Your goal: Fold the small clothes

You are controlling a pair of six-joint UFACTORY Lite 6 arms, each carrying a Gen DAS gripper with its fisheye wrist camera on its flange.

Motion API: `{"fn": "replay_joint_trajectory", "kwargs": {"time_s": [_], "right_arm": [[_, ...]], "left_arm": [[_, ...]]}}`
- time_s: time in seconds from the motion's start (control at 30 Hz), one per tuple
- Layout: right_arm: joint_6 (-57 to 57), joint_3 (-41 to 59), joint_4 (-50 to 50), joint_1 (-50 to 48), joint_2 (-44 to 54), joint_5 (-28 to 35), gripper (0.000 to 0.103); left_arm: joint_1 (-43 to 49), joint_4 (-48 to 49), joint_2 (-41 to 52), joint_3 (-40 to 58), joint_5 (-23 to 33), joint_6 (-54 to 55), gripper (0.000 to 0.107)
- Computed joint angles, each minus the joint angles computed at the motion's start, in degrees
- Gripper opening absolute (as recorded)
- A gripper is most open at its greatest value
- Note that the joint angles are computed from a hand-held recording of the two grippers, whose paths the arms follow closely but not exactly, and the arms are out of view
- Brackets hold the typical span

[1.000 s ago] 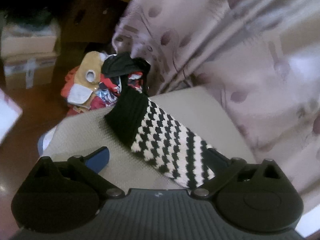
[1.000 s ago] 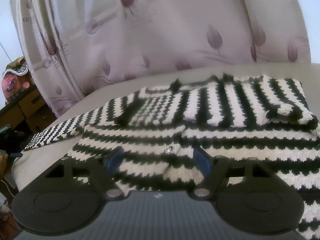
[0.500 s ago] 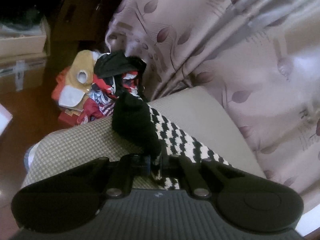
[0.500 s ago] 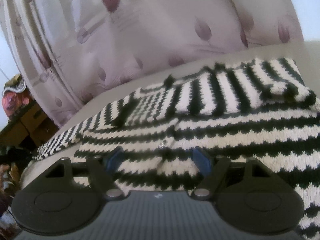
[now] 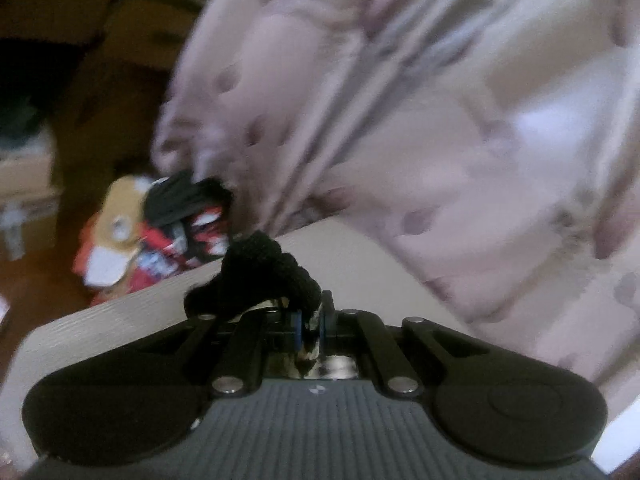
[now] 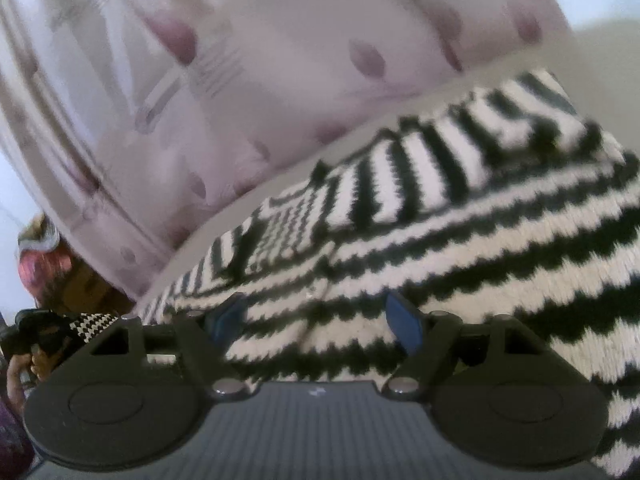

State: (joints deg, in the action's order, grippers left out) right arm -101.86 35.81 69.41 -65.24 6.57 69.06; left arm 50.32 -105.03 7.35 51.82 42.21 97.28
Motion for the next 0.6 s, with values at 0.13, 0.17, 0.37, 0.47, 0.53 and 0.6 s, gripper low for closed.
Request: {"fn": "replay_joint_trajectory", "kwargs": {"time_s": [0.13,0.17,0.37,0.47,0.53,0.6], "right_arm": [[0.9,2.1,0.4,-1.8,4.1,2.1,0.076],[0.8,2.0,0.6,-1.9,4.3,2.2,0.076],[0.4,2.7,0.5,-2.0,5.5,2.8,0.077],[0.3,3.2,0.2,-2.8,6.5,4.0,0.077],[0.0,3.7,0.0,-3.4,7.4,4.8,0.077],[0.0,4.0,0.0,-3.8,8.2,5.6,0.077]], "left_arm": [[-9.6,0.3,-9.2,-1.0,-3.9,-4.9,0.006],[-12.9,0.7,-11.0,-0.3,-5.8,-7.0,0.006],[-34.4,3.7,-14.6,5.6,-18.6,-18.9,0.006],[-46.1,3.9,-12.2,10.5,-25.8,-23.1,0.006],[-52.6,5.1,-9.1,14.8,-29.6,-26.0,0.006],[-59.4,5.5,-6.0,18.5,-33.5,-27.4,0.006]]}}
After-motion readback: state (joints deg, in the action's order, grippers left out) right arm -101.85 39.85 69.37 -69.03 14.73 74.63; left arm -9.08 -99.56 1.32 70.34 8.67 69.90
